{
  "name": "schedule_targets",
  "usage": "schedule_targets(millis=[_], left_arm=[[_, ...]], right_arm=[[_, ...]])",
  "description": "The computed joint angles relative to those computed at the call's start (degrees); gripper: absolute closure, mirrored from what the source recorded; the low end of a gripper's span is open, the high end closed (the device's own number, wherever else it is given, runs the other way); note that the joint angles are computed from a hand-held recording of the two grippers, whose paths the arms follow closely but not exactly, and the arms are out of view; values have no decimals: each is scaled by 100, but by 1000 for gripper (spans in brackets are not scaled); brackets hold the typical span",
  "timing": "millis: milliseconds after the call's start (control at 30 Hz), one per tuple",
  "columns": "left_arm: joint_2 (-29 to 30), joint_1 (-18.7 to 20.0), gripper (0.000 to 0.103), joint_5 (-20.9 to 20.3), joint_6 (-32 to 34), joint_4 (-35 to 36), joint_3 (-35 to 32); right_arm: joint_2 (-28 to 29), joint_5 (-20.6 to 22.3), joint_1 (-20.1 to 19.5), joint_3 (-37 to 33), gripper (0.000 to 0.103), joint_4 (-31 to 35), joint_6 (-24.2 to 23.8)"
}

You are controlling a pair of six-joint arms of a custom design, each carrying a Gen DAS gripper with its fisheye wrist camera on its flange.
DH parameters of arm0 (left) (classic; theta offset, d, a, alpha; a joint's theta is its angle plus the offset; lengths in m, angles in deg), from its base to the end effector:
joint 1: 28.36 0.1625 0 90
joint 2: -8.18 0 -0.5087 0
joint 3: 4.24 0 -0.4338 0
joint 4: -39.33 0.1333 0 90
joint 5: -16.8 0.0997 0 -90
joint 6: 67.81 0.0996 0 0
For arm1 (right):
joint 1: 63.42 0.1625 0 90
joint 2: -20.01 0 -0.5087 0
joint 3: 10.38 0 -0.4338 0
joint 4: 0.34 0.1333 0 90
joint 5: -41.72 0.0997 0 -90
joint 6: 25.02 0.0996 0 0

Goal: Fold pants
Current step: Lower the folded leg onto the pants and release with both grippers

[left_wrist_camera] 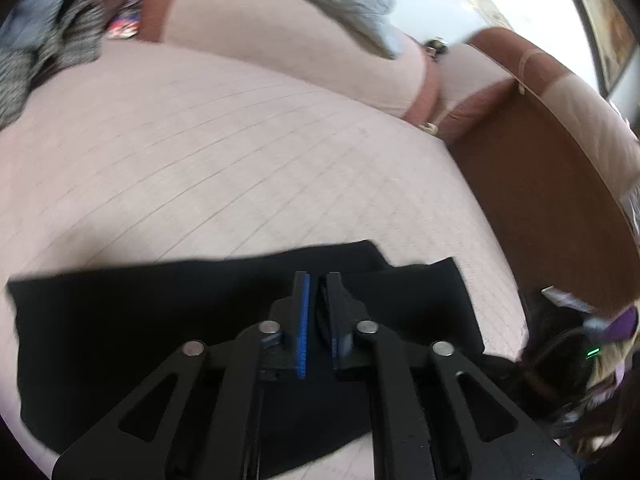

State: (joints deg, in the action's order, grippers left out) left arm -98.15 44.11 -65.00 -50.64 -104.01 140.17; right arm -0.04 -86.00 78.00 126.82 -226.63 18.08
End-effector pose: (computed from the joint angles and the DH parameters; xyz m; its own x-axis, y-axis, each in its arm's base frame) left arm 0.0441 -0.3501 0.3143 -0.8268 0.5222 -0.2092 0.5596 0.8015 -0.2108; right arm 0.3578 -0.1928 -0.0908 -0.9793 0.0424 0.1980 -0.0951 0.7672 -0.6343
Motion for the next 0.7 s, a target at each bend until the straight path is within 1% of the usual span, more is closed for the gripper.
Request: schedule_targets(millis=[33,100,167,200,233,267,333,367,433,467,500,533,567,600,633,700], left_arm=[[-75,56,70,6,32,19,19],[-226,62,51,-36,29,55,109],[-33,38,50,-124,-60,-126,139],[49,42,50,-189,-94,-137,139],[102,9,50,-217,-160,-105,162],[70,-22,50,-206,-196,-30,182],[-39,-237,50,-64,-320,106,347],[30,-321,50,2,-363,33,414],[175,-469,50,58,-466,-133,560],[242,-490,50,19,-458,-214,606],[331,-558,50,-36,-401,-368,702],[389,-640,57,-7,-353,-496,776],[434,-786,68,98,-336,-643,861],[439,-953,85,225,-329,-748,929],[366,-1105,85,238,-259,-870,981],[144,-1193,85,59,-61,-1060,1006]], right_arm=[[54,185,-87,-86,74,182,39],[45,47,55,-154,64,150,-125],[-137,152,183,21,62,7,-175],[-236,25,296,107,62,2,-122],[-334,-230,471,203,61,50,-9],[-462,-633,661,314,58,165,202],[-638,-1153,859,516,57,386,684],[-702,-1333,911,649,57,531,1022],[-784,-1424,848,783,57,781,1439],[-722,-1407,774,825,57,701,1494],[-634,-1350,702,832,57,520,1436],[-591,-1262,614,810,57,425,1397],[-553,-1150,524,814,57,350,1401],[-556,-1140,518,810,57,371,1409],[-594,-1166,550,806,57,427,1403],[-600,-1293,603,712,57,450,1296]])
